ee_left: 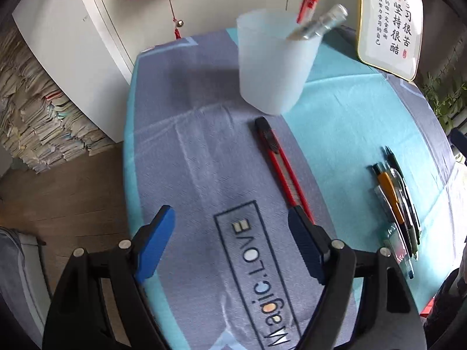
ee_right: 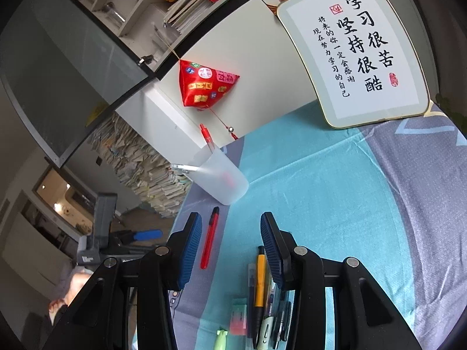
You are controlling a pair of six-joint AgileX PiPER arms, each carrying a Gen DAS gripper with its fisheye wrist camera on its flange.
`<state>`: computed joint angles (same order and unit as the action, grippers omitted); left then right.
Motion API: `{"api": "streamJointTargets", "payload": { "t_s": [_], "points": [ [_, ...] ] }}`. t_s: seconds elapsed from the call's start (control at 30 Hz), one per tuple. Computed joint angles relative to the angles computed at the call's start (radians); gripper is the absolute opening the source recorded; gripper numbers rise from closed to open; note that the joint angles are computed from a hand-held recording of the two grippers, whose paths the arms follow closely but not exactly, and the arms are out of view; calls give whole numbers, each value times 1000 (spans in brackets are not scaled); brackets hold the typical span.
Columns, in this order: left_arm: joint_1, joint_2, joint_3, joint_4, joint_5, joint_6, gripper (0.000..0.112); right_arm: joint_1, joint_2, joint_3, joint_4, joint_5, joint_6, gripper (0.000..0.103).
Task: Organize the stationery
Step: 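Grasp the red box cutter again with the left tool and lift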
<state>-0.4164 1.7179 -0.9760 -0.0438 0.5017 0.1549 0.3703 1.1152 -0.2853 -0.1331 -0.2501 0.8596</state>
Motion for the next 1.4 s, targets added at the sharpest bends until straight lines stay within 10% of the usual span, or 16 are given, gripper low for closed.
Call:
{"api": "streamJointTargets", "payload": {
  "t_s": [0.23, 0.4, 0.5, 0.8, 1.4],
  "points": [
    [-154, 29, 56, -21, -50, 20, 71, -1, -26, 17, -29, 7, 49, 42],
    [-130, 36, 23, -143, -26, 110, 15, -5, -46, 38, -36, 0, 62, 42],
    [-55, 57, -7, -320, 36, 258, 14, -28, -53, 57, -124, -13, 146, 42],
    [-58, -178, -14, -214, 106, 205, 12, -143, -76, 117, -406, -100, 421, 42],
    [63, -173, -363, -288, 257, 215, 11, -151, -122, 158, -392, -141, 447, 42]
  ]
}}
